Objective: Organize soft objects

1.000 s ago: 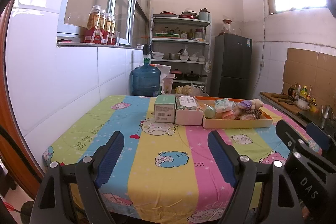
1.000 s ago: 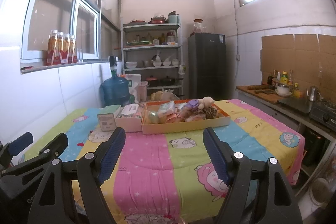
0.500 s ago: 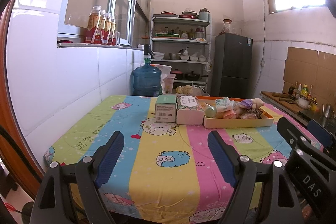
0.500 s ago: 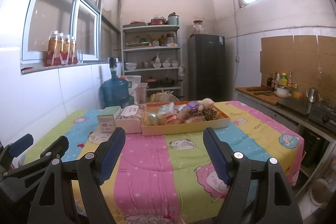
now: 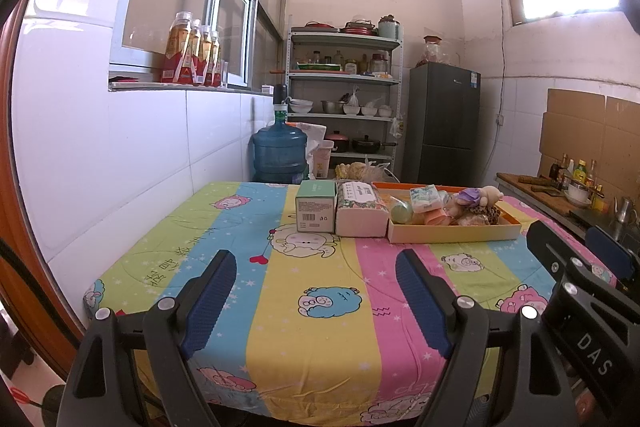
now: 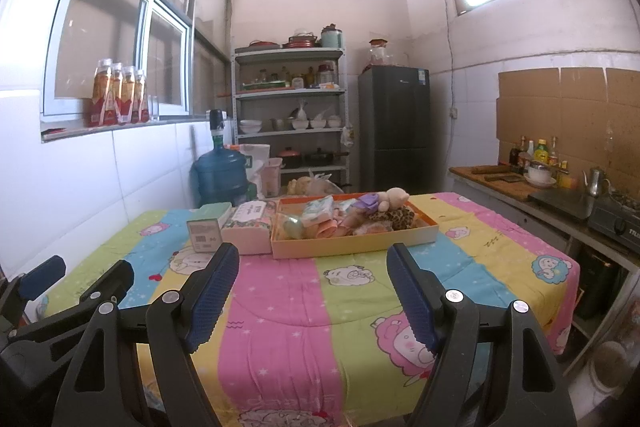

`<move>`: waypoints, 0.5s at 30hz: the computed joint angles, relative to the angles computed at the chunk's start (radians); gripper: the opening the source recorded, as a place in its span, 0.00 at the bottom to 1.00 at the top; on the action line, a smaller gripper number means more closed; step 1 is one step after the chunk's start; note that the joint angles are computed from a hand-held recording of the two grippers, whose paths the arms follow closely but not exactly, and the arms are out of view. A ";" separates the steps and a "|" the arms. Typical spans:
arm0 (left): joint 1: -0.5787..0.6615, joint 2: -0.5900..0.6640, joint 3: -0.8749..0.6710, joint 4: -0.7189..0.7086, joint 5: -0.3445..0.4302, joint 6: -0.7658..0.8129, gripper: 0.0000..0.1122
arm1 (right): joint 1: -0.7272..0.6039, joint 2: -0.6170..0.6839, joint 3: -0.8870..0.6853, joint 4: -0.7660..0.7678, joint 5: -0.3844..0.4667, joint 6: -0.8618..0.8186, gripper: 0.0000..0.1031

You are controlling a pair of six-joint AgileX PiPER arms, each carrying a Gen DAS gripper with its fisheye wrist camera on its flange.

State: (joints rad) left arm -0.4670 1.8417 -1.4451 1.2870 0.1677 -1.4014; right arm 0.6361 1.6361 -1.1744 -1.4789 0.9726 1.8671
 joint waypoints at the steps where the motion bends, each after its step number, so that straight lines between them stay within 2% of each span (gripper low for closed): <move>1: -0.001 0.001 -0.001 0.000 0.001 0.000 0.73 | -0.001 0.000 0.000 0.000 0.000 0.000 0.75; 15: 0.000 -0.001 0.003 0.004 0.000 -0.002 0.73 | 0.001 0.001 -0.001 0.002 0.000 0.001 0.75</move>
